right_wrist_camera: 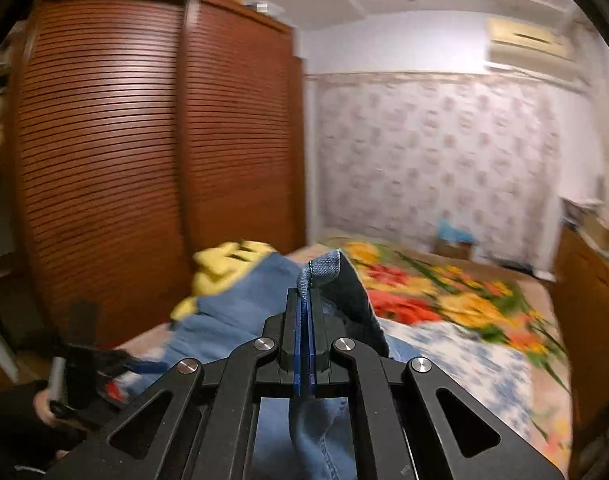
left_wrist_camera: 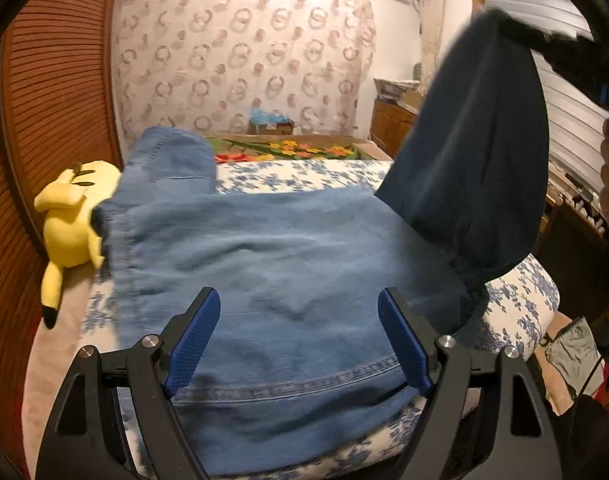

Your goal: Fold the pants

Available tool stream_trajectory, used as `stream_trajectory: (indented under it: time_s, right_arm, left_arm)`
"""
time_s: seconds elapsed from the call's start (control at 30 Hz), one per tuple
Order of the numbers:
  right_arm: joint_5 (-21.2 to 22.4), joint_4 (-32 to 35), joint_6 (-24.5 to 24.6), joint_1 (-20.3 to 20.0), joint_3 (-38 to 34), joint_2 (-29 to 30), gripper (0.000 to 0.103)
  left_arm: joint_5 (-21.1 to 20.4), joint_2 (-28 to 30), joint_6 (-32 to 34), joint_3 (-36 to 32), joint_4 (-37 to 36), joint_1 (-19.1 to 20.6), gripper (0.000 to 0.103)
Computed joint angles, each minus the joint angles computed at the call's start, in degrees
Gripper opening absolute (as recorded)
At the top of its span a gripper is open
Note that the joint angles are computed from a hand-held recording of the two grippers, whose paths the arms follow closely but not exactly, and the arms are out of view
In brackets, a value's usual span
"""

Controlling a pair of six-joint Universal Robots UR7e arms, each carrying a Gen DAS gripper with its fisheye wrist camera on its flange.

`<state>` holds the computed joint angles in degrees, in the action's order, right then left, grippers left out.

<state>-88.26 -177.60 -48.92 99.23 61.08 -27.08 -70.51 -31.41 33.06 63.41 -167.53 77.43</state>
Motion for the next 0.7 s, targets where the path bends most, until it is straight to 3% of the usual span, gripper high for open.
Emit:
stream_trajectory:
  time_s: [0.1,0.23,0.33,0.47,0.7]
  right_arm:
    - [1.4,8.0,-0.6,1.0,-5.1,2.8,0.002]
    - [-1.3,13.0,-2.8,1.7,-11.4,7.0,0.022]
    - [-2.2,17.0,-2.3,1.3,-16.1,8.9,0.026]
    - [-5.4,15.7,-2.8,1.8,-14.8,7.8,0.032]
    - [-12.1,17.6,1.0,2.4,-15.4,9.0,0.038]
  left_arm:
    - [0.3,-0.8,-0.5,0.4,-0.8,0.5,0.082]
    - [0.5,-1.2,-1.0,0.4,-1.1,1.2,0.082]
    - [0.5,-1.4,-1.5,0.6,-1.4,1.6,0.082]
    - [0.4,-1.1,-2.1,0.2,-1.0,2.0,0.082]
    - [0.6,0.5,-2.0,-1.8,2.0,2.6,0.082]
